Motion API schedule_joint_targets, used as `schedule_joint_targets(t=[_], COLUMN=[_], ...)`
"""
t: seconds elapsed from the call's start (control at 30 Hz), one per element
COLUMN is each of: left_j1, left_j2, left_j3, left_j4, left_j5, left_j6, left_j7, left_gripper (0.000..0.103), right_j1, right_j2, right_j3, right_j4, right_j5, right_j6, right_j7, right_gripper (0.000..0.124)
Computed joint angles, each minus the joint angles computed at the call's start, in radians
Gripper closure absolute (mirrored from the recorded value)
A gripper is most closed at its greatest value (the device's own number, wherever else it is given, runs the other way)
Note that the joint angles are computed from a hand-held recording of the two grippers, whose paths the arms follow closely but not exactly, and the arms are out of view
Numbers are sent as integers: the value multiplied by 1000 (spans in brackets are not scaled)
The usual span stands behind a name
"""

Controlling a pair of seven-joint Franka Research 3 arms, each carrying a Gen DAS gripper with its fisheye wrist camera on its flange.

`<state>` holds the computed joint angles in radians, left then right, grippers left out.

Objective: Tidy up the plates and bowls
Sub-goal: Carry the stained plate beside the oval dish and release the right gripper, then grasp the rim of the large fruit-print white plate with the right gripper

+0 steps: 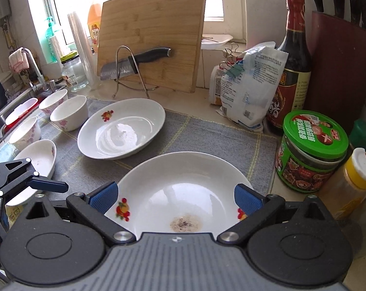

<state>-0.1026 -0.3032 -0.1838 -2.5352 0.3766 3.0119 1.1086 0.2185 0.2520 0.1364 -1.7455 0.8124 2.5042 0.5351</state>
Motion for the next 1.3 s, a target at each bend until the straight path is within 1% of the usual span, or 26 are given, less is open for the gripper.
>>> schedule_joint_targets(t=[0.03, 0.13, 0.27, 0.33, 0.37, 0.43, 0.53, 0.6, 0.7, 0.77, 0.9, 1.03, 1.13, 1.23, 1.3], left_j1=[24, 71, 94, 88, 85, 75, 91, 101, 92, 83, 84, 83, 78, 68, 75], left_j2=[-20, -75, -164, -207, -233, -281, -345, -379, -424, -446, -483, -528, -568, -622, -665], left_j3=[-20, -51, -46, -28, -16, 14, 30, 40, 75, 99, 129, 157, 179, 213, 225], left_j4=[-10, -40, -105, -131, -149, -183, -225, -249, -285, -302, -327, -360, -385, -414, -437], left_j5=[17, 57, 80, 74, 72, 64, 59, 48, 16, 1, -19, -47, -72, -102, -118], left_j6=[-10, -31, -59, -95, -101, -103, -107, -107, -114, -120, -130, -134, -152, -182, -212], left_j7=[-29, -97, -145, -147, -143, -120, -104, -101, -80, -45, 27, 89, 136, 193, 229], left_gripper=[1, 1, 1, 1, 1, 1, 1, 1, 1, 1, 1, 1, 1, 1, 1], right_j1=[4, 23, 53, 78, 89, 111, 146, 170, 199, 215, 242, 259, 269, 276, 280], right_j2=[-13, -49, -91, -119, -132, -156, -183, -196, -211, -217, -231, -235, -232, -225, -216], right_j3=[7, 19, 29, 29, 29, 30, 32, 36, 39, 41, 46, 48, 51, 54, 57], right_j4=[-21, -75, -140, -182, -200, -234, -277, -308, -343, -358, -385, -390, -385, -371, -357], right_j5=[14, 44, 91, 82, 76, 73, 49, 29, -6, -27, -64, -85, -89, -81, -82], right_j6=[20, 57, 84, 100, 107, 119, 127, 158, 183, 190, 215, 212, 204, 189, 180], right_j7=[-10, -32, -43, -31, -30, -31, -2, 17, 59, 90, 147, 190, 208, 222, 241], right_gripper=[21, 21, 21, 21, 21, 21, 21, 21, 21, 21, 21, 21, 21, 21, 21])
